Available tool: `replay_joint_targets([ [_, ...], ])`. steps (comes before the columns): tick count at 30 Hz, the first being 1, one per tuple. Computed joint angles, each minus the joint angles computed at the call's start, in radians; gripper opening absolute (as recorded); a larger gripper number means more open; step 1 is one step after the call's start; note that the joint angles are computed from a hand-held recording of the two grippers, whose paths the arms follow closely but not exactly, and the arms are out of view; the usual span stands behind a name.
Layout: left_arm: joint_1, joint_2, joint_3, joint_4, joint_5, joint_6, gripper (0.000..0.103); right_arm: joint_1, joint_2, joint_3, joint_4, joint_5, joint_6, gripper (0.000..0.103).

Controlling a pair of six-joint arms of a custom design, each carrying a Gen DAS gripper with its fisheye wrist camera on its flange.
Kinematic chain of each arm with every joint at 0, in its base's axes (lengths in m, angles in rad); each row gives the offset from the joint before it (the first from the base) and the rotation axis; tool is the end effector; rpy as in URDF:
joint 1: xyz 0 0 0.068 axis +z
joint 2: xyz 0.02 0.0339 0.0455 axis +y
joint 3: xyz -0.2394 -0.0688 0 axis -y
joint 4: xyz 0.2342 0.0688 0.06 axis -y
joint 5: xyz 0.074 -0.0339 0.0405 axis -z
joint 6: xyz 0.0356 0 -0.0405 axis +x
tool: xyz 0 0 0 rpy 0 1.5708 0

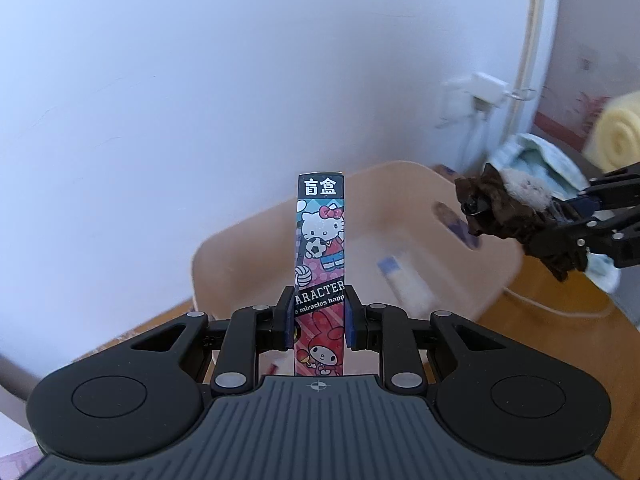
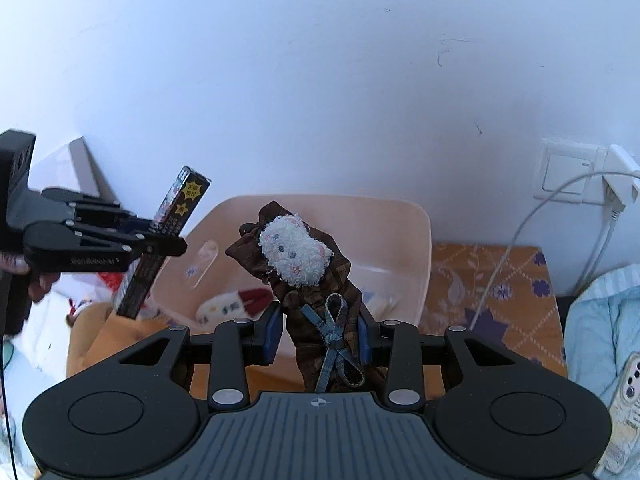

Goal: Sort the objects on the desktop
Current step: 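Lift and carry the blind-box and bow tie with both tools to the basket, then open both tools to release the blind-box and bow tie into the basket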

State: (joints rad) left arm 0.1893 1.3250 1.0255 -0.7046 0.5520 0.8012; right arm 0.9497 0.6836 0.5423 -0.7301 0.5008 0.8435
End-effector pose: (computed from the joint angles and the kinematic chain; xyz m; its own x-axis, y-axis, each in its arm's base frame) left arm 0.2581 0.0304 0.2459 -0.4931 0.5282 -0.6913 0.6760 0.7328 0.0777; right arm 0.0968 0.1059 0.2106 -0.6946 0.1553 -0.7024 -0.0221 0.9714 0.2366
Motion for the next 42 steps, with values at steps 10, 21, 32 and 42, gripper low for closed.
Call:
replay_joint_targets([
  [10, -0.108, 0.123, -0.042, 0.231, -0.151, -0.213, 0.023, -0.278, 0.309, 0.005, 0.343, -0.185, -0.192, 0.036],
  [21, -0.203, 0.329, 0.028, 0.251, -0.288, -0.235, 0.023, -0.346, 0.641, 0.076, 0.479, -0.234, -0.255, 0.027],
  [32, -0.218, 0.262, -0.052, 0.278, -0.293, -0.207, 0.072, -0.343, 0.651, 0.064, 0.521, -0.243, -0.211, 0.075],
  [42, -0.129, 0.096, -0.124, 0.211, -0.193, -0.174, 0.072, -0.270, 0.437, 0.019, 0.429, -0.212, -0.151, 0.093],
])
